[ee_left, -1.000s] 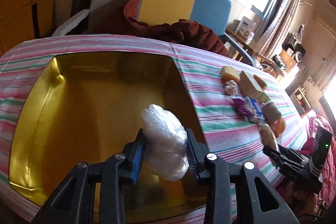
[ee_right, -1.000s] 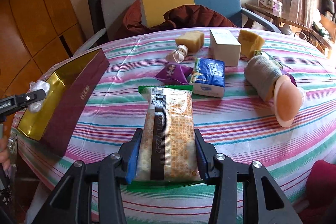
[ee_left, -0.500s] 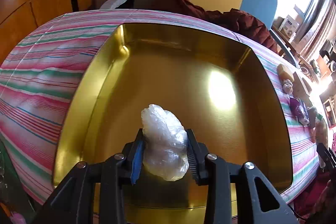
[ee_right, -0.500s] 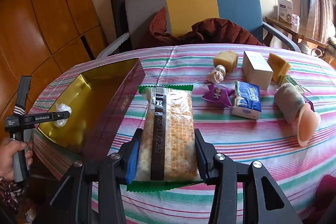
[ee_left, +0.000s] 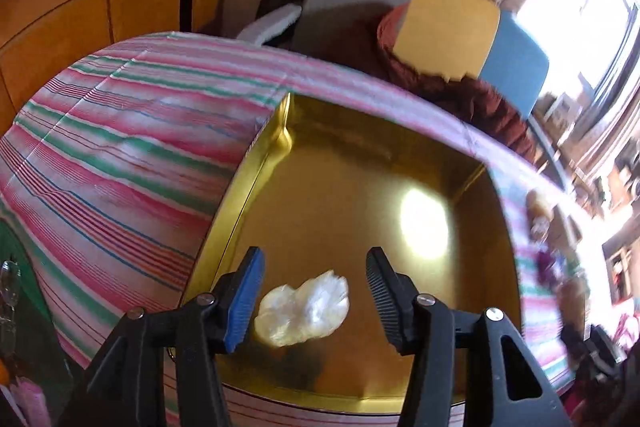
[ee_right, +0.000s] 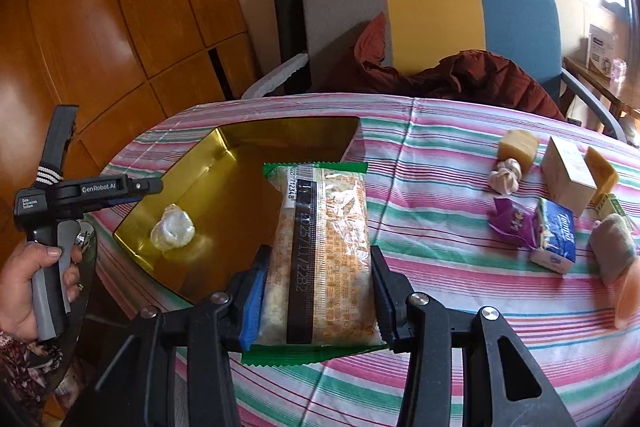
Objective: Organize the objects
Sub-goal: 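Carry both items to the gold tray and open both tools to drop them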
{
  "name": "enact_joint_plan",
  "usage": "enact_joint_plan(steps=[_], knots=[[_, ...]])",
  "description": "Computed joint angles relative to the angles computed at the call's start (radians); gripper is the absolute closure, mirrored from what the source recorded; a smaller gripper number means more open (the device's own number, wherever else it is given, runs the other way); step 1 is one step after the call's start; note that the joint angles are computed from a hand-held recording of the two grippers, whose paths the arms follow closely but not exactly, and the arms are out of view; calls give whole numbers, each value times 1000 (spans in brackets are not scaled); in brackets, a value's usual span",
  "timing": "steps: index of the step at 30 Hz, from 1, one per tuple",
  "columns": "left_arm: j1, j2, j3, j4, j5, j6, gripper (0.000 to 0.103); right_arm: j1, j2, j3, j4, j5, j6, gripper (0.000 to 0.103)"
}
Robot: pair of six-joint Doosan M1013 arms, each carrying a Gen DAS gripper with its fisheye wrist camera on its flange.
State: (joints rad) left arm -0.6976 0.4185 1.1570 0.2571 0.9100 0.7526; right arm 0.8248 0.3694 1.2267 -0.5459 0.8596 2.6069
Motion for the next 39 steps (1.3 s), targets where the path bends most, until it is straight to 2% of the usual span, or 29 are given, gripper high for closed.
enact_joint_plan(steps=[4, 9, 17, 27, 29, 30, 33, 39], knots=[[-13, -27, 33, 97, -62, -122, 49, -5, 47, -72, 89, -4, -108, 56], [-21, -45, 57, 139, -119, -208, 49, -15, 125, -188, 238, 33, -257, 56], [-43, -71, 91, 207, -124, -253, 49, -43, 272, -410, 403, 200, -376, 56], [-24, -109, 154, 238, -140, -379, 50, -76, 447, -700, 486, 386, -346, 55], [-22, -110, 157, 235, -144, -381, 50, -75, 466, -731, 459, 379, -318, 53], [-21, -109, 157, 228, -145, -374, 50, -75, 468, -734, 450, 368, -306, 47], [-19, -111, 159, 218, -153, -366, 50, -75, 445, -696, 435, 309, -292, 36], [-24, -105, 156, 205, -167, -351, 50, -67, 364, -567, 387, 206, -285, 34]])
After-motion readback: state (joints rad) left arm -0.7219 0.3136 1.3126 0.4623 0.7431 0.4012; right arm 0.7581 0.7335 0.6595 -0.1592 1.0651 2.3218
